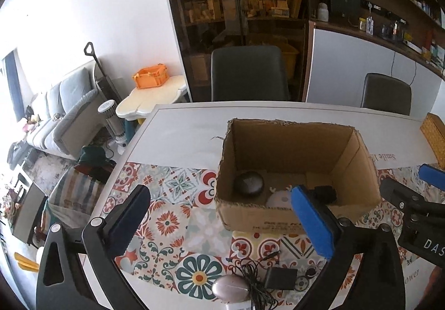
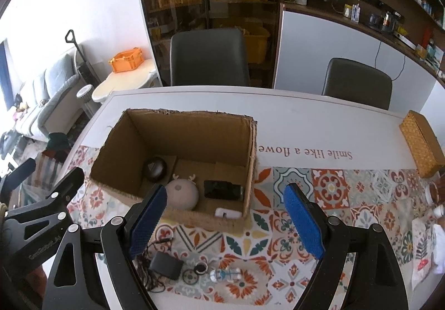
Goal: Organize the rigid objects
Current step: 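Move both grippers back from the box toward the remaining items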
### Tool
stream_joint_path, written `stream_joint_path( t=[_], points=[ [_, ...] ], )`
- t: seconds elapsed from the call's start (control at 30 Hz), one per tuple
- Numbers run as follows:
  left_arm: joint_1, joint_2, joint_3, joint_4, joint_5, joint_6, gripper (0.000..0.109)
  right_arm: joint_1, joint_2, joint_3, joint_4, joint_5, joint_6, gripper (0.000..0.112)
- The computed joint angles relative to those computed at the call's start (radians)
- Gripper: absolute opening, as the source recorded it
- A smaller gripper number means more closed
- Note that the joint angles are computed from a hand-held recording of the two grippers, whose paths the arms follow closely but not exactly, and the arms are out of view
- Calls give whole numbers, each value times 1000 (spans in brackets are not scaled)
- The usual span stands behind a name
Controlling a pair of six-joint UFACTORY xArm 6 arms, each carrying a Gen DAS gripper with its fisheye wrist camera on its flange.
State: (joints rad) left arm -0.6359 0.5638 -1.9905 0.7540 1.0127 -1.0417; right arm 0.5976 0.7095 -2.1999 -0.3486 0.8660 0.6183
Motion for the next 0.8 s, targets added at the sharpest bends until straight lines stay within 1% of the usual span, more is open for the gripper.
stream_joint_path(
  t=[0.1,0.27,0.6,0.8],
  points=[
    [-7,-37,54,5,-13,-30,103,1,-84,134,-12,-59,26,86],
    [-28,-90,138,30,-17,-82,103,5,-181,292,-28,-138,58,86],
    [-81,-154,258,95,9,-151,103,12,-286,495,-7,-208,70,86],
    [-94,-172,317,42,1,-177,103,15,-321,591,31,-231,62,86]
  ],
)
